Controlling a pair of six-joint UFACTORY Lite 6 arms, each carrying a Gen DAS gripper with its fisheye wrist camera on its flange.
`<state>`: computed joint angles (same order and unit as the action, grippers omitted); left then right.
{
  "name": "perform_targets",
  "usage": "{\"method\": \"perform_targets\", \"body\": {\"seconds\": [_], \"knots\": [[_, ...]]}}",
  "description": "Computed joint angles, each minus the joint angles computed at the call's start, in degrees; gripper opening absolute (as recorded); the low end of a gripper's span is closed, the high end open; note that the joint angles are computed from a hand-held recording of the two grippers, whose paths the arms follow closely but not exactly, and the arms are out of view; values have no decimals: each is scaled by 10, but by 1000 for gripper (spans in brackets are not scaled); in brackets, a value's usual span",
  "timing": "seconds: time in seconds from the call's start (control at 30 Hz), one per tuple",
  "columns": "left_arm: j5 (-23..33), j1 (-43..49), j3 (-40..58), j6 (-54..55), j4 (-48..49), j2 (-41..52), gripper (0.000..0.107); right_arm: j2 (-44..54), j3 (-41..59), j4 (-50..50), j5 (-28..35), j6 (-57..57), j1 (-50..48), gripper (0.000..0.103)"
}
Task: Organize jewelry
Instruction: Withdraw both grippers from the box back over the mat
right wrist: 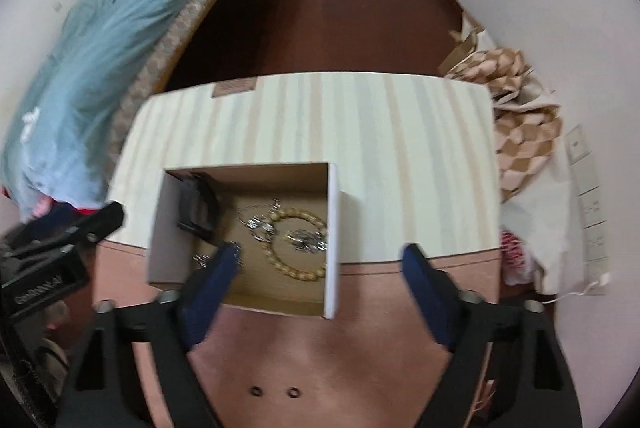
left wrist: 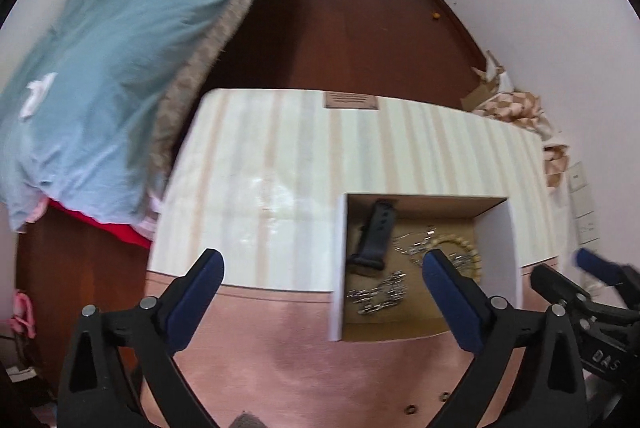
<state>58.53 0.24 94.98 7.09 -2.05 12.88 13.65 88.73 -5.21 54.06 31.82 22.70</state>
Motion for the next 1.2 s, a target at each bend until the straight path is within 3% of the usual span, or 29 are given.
{"method": "perform_targets", "body": {"seconds": [0.17, 0.67, 0.97, 1.2], "knots": [[-23, 1, -81, -1, 18, -50, 102, -20, -43, -73, 17, 72, 45, 100], [-14, -2, -150, -9, 35, -168, 102, -92, -63, -139, 65, 172, 114, 100], [39, 15, -133, 10, 18, -248, 102, -166, -46, -198, 147, 240, 191, 100], [95, 51, -97, 49, -19, -300, 102, -199, 4, -253, 245, 299, 285, 100]]}}
